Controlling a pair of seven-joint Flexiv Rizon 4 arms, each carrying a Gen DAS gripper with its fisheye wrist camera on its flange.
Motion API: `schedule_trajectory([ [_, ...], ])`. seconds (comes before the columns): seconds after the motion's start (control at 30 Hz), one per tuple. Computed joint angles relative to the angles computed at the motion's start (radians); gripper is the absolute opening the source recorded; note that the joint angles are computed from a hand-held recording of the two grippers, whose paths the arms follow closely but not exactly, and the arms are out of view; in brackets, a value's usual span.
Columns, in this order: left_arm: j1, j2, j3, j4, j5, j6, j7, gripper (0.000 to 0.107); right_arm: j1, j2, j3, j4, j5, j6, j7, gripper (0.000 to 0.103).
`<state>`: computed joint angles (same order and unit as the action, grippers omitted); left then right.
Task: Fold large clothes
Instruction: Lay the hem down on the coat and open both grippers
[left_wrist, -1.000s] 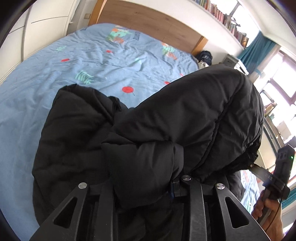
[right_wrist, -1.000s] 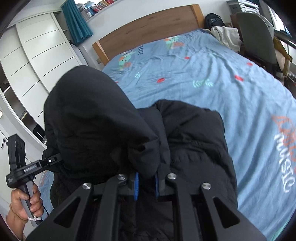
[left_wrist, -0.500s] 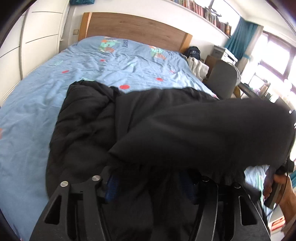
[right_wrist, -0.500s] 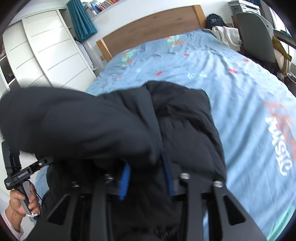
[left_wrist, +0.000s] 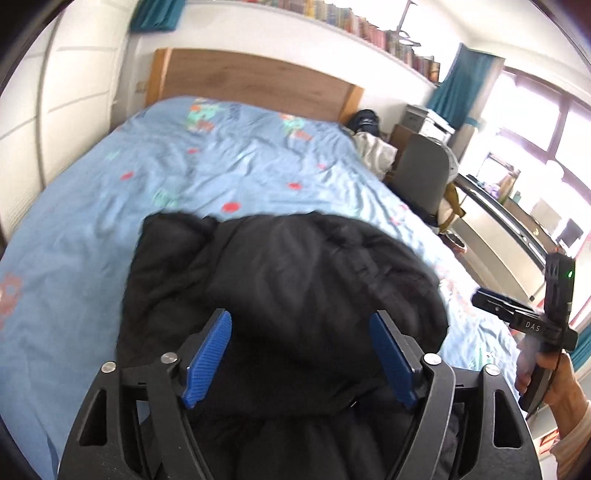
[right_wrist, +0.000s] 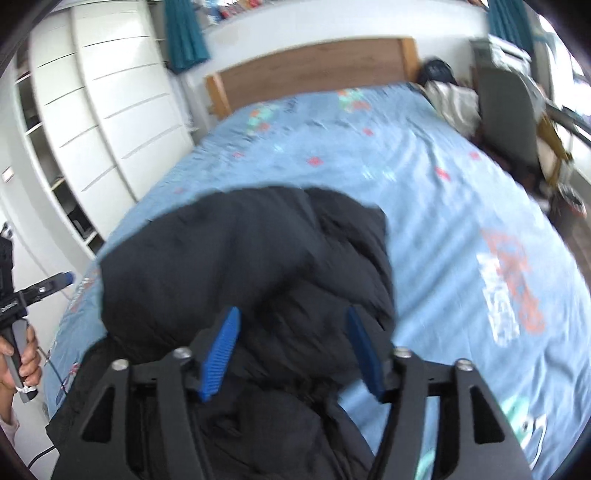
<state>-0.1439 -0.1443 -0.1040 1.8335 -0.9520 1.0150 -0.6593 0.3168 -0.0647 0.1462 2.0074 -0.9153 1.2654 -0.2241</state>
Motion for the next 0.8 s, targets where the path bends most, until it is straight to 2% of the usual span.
schedule_trajectory([
  [0.13, -0.023, -0.069, -0.031, -0.07, 0.054, 0.031, -0.046, 0.079, 0.038, -0.089, -0.008, -0.125, 0.007, 0.027, -0.091, 0.071],
  [0.23, -0.035, -0.134, -0.037, -0.106, 0.136, 0.078, -0.114, 0.079, 0.076, -0.153, -0.026, -0.188, 0.027, 0.02, -0.165, 0.072],
  [0.37, -0.027, -0.207, -0.042, -0.118, 0.242, 0.139, -0.184, 0.079, 0.105, -0.216, -0.05, -0.211, 0.073, 0.018, -0.26, 0.072],
  [0.43, -0.006, -0.228, -0.069, -0.102, 0.242, 0.17, -0.165, 0.079, 0.11, -0.244, -0.064, -0.207, 0.101, 0.005, -0.293, 0.072],
  [0.5, 0.024, -0.25, -0.111, -0.091, 0.206, 0.191, -0.12, 0.08, 0.118, -0.258, -0.093, -0.184, 0.097, 0.018, -0.28, 0.072],
  [0.57, 0.034, -0.284, -0.13, -0.106, 0.197, 0.204, -0.108, 0.08, 0.119, -0.274, -0.135, -0.147, 0.07, 0.101, -0.233, 0.073],
  [0.63, 0.023, -0.319, -0.12, -0.138, 0.239, 0.217, -0.14, 0.081, 0.123, -0.305, -0.168, -0.15, 0.066, 0.161, -0.202, 0.073],
  [0.8, 0.016, -0.415, -0.103, -0.257, 0.347, 0.185, -0.252, 0.081, 0.127, -0.365, -0.185, -0.207, 0.128, 0.158, -0.257, 0.073],
])
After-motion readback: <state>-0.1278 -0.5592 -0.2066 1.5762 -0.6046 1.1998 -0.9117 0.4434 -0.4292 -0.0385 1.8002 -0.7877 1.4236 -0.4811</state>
